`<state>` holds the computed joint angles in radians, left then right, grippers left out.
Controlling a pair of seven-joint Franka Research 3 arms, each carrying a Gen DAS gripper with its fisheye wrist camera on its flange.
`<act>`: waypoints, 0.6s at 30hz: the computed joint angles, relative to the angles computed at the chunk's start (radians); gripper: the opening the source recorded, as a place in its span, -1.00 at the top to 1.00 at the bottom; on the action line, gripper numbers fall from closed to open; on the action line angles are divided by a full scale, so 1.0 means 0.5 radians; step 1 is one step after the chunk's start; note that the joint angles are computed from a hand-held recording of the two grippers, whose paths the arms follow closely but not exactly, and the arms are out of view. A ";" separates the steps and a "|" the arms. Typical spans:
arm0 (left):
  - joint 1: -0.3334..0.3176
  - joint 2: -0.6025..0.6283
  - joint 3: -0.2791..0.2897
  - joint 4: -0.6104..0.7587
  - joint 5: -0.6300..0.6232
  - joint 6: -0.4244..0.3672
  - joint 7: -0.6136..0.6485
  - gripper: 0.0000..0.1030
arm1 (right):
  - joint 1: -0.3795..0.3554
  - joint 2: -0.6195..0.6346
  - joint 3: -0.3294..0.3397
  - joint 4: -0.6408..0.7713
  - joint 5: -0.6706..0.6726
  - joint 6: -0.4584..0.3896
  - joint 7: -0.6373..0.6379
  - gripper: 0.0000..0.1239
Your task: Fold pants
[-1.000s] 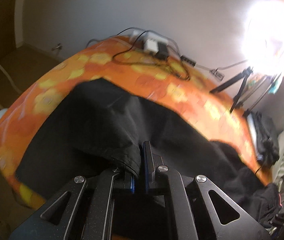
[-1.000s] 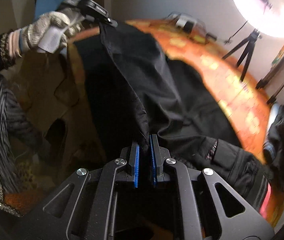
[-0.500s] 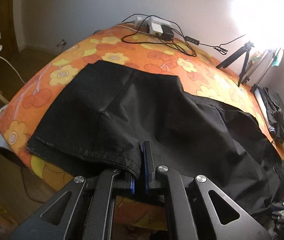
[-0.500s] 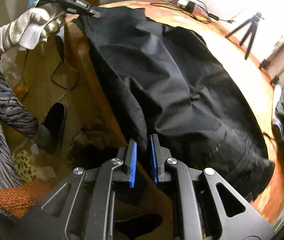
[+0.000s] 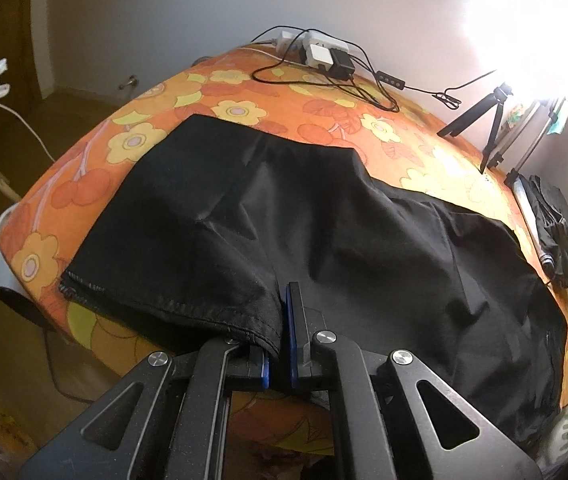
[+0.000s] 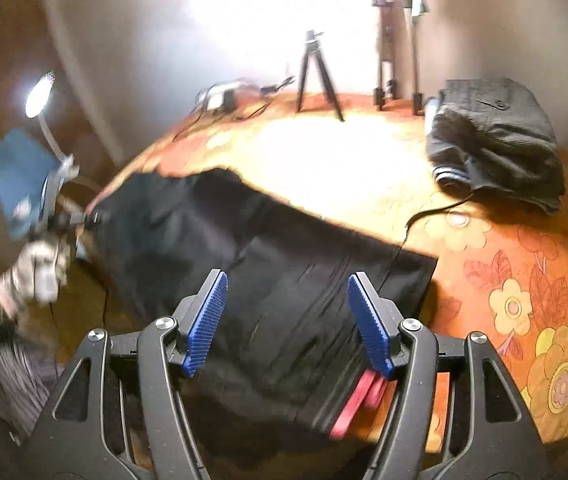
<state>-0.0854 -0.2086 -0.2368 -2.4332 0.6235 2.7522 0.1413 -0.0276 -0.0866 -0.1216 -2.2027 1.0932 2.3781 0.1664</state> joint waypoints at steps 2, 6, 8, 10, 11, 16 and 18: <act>0.000 -0.013 0.001 -0.015 -0.012 0.012 -0.026 0.90 | 0.035 0.048 0.040 0.079 -0.005 0.022 0.032 -0.07; 0.014 -0.100 -0.003 -0.109 -0.032 0.097 -0.091 0.85 | 0.159 0.085 0.156 0.123 -0.067 0.179 -0.008 -0.07; 0.017 -0.143 -0.006 -0.149 -0.067 0.100 -0.107 0.60 | 0.236 0.146 0.214 0.181 -0.121 0.269 0.000 -0.07; 0.034 -0.217 0.002 -0.235 -0.109 0.164 -0.153 0.46 | 0.310 0.216 0.273 0.239 -0.183 0.365 0.037 -0.07; 0.051 -0.259 0.000 -0.277 -0.120 0.185 -0.174 0.36 | 0.342 0.239 0.297 0.248 -0.194 0.404 0.041 -0.07; 0.155 -0.548 0.004 -0.509 -0.195 0.219 -0.263 0.18 | 0.496 0.386 0.406 0.359 -0.415 0.567 0.175 -0.07; 0.191 -0.675 0.026 -0.609 -0.258 0.235 -0.285 0.18 | 0.542 0.453 0.437 0.405 -0.524 0.643 0.234 -0.07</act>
<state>0.0101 -0.5463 -0.2237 -2.7376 0.4947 2.8696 -0.0010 0.2435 0.1398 0.0967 -2.0004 0.8314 2.6995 0.2833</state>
